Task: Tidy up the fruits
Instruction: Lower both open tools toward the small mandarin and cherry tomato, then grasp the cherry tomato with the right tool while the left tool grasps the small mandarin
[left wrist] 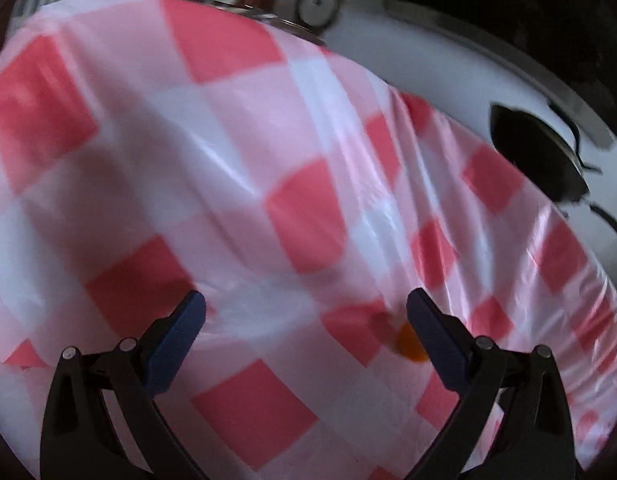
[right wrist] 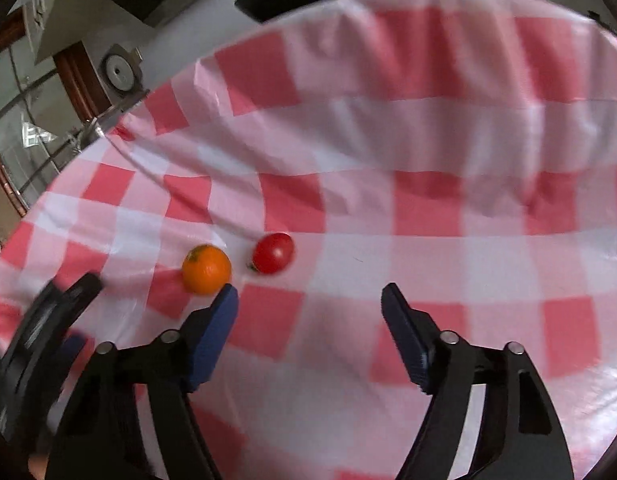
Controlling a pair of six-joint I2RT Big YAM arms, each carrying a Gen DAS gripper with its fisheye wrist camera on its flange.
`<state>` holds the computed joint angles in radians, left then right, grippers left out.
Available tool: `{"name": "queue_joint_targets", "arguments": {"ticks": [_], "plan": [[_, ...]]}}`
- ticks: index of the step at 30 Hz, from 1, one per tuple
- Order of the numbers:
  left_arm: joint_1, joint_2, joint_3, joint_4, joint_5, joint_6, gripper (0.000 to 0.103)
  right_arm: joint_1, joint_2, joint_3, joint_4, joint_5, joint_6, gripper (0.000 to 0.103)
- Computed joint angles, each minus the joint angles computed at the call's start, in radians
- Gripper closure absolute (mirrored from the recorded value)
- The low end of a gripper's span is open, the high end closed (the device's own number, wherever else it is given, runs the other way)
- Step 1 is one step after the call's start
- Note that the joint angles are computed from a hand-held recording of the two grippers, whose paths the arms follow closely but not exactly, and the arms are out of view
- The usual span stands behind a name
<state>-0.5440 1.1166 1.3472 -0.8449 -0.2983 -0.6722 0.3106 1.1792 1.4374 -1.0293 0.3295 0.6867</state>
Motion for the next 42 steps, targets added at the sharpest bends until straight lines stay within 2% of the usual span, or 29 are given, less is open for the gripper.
{"name": "queue_joint_targets", "arguments": {"ticks": [4,6,8,11,15,18,20,22,26,30,32,36,39,42], "plan": [[0.032,-0.010,-0.014,-0.001,0.016,-0.066,0.003,-0.021,0.092,0.068,-0.032,-0.019,0.080,0.040],[0.030,-0.011,-0.013,0.000,0.009,-0.050,0.003,-0.030,0.120,0.092,-0.031,-0.019,0.104,0.040],[0.021,-0.012,-0.014,0.008,-0.009,-0.022,0.002,-0.037,0.161,0.132,-0.066,-0.018,0.117,0.040],[-0.002,-0.011,-0.007,0.013,-0.037,0.000,0.002,-0.029,0.206,0.183,-0.107,0.014,0.098,0.040],[-0.011,-0.007,-0.006,0.018,-0.043,0.006,0.002,0.001,0.276,0.267,-0.204,0.088,0.048,0.042],[-0.004,-0.013,-0.010,0.011,-0.028,0.004,0.002,0.015,0.296,0.288,-0.237,0.126,0.013,0.051],[-0.003,-0.006,-0.004,0.010,-0.024,0.001,0.002,0.013,0.288,0.279,-0.235,0.124,-0.017,0.062],[-0.004,-0.007,-0.006,0.010,-0.022,-0.001,0.002,0.003,0.257,0.244,-0.211,0.096,-0.055,0.066],[-0.004,-0.001,-0.001,0.008,-0.015,0.001,0.002,-0.020,0.189,0.169,-0.174,0.057,-0.088,0.067],[-0.010,0.006,0.004,0.005,-0.008,0.012,0.002,-0.015,0.189,0.171,-0.184,0.072,-0.099,0.068],[-0.015,0.011,0.008,0.005,-0.005,0.030,0.002,-0.014,0.187,0.169,-0.175,0.069,-0.111,0.072],[-0.029,0.016,0.013,0.017,0.028,0.084,0.002,0.002,0.087,0.089,-0.126,0.077,-0.064,0.073],[-0.039,0.033,0.026,0.008,0.091,0.128,0.002,0.010,-0.017,0.006,-0.079,0.081,-0.017,0.073],[-0.044,0.056,0.043,-0.013,0.153,0.159,0.002,0.009,-0.126,-0.077,-0.054,0.126,0.038,0.073]]}}
